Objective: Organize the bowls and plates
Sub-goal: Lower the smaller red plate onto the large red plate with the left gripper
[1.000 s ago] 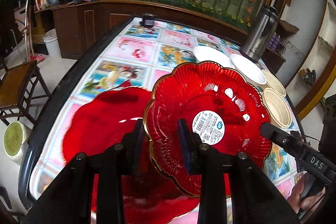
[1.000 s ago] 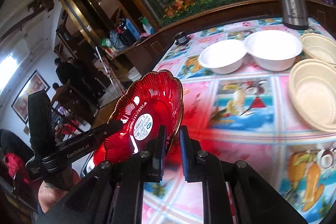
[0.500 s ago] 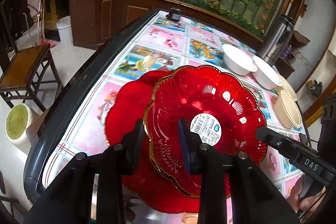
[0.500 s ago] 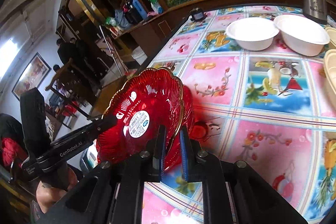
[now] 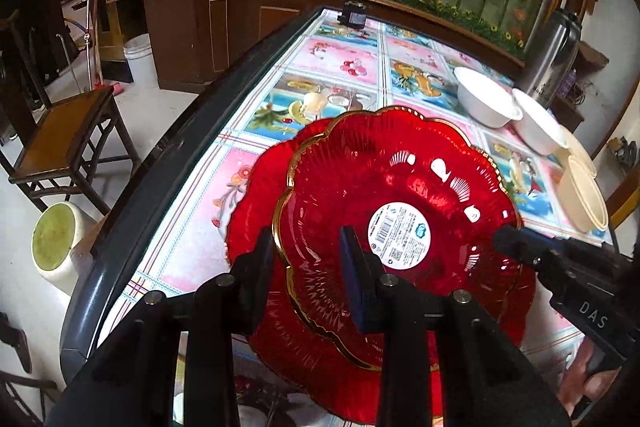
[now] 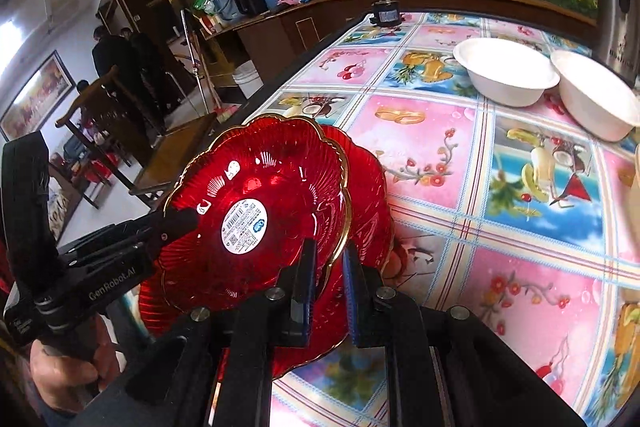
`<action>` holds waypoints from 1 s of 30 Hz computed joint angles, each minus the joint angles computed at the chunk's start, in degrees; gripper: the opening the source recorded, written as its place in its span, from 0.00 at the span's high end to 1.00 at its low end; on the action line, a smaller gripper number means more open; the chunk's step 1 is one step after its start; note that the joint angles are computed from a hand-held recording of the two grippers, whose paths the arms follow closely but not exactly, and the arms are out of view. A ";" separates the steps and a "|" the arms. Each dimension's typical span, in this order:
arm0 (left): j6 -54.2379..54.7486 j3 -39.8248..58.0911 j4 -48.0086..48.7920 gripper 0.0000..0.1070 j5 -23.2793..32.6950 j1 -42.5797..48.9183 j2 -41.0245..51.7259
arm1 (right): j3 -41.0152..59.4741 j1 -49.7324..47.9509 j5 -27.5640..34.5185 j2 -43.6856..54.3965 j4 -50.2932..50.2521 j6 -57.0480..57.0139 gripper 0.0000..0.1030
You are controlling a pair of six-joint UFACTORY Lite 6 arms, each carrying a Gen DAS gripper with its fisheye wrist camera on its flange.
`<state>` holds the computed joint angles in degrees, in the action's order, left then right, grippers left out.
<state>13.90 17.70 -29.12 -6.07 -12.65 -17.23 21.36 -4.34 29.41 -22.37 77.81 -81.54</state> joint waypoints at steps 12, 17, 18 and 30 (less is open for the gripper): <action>25.26 0.89 -24.79 0.62 -0.32 -1.16 0.49 | -0.06 14.79 -16.49 -4.16 -20.99 21.29 0.84; 26.88 1.20 -26.58 0.57 -0.95 -2.03 1.03 | 1.40 15.89 -16.38 -3.59 -30.55 30.68 0.84; 25.75 1.08 -25.36 0.57 -0.65 -1.77 0.68 | 1.67 15.77 -16.11 -3.40 -31.23 31.32 0.84; 38.26 0.23 -36.90 0.47 2.13 0.00 -5.20 | 2.34 6.82 -4.01 -5.68 -20.88 19.80 0.79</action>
<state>52.16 17.93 -66.02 -3.94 -12.65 -22.42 23.71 2.48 25.40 -28.05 56.93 -61.74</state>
